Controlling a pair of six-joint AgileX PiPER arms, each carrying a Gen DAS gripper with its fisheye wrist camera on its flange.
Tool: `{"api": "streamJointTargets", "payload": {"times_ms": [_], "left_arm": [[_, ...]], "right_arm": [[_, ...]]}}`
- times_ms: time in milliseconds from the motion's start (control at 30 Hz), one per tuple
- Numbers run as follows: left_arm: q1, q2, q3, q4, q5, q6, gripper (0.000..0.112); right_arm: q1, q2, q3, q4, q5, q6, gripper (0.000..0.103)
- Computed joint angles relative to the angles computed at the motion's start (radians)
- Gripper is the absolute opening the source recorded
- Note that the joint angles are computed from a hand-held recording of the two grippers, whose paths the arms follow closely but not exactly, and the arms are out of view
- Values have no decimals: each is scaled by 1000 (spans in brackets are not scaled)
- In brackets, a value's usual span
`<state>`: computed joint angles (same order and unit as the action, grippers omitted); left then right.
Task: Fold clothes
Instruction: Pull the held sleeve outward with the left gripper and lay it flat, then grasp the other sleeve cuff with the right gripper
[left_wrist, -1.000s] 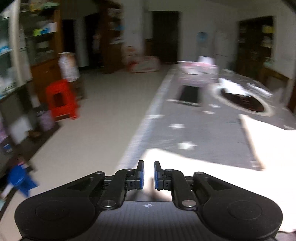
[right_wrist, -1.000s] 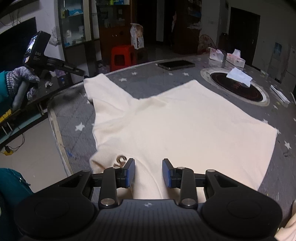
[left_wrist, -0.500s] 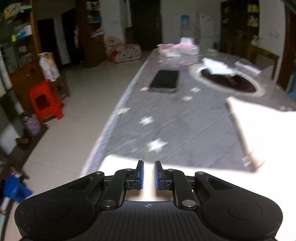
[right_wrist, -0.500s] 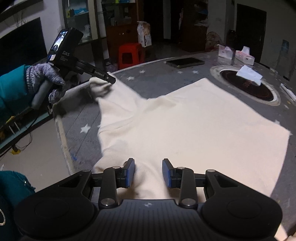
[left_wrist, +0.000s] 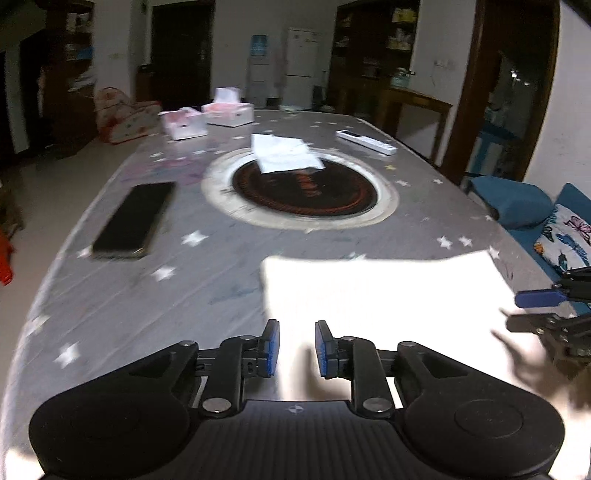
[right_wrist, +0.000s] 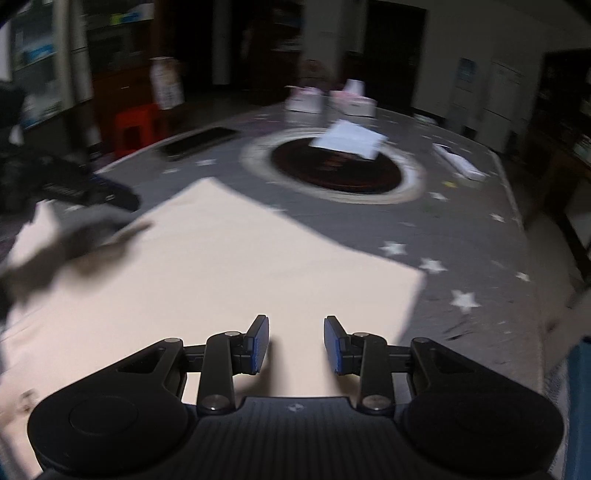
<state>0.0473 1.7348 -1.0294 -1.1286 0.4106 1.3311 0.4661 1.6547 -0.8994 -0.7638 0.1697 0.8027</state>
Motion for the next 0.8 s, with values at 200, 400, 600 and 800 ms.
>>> {"api": "streamJointTargets", "payload": {"times_ms": [200,400,600,800], "left_arm": [[-65,150,-168,93,-13,-148,24],[-64,224,-244,147,-23,-245,24],[-69,166,-180,120,-45,-220,40],[-48,-2,18,-112,7,78,48]], "right_arm": [[-109,106,-100,287,-37,-308,32],[-157,199,-183,388,-42,-405,32],[-151,133,-139,181,-24,-212,33],[-144,-76,41,-124,11,102,39]]}}
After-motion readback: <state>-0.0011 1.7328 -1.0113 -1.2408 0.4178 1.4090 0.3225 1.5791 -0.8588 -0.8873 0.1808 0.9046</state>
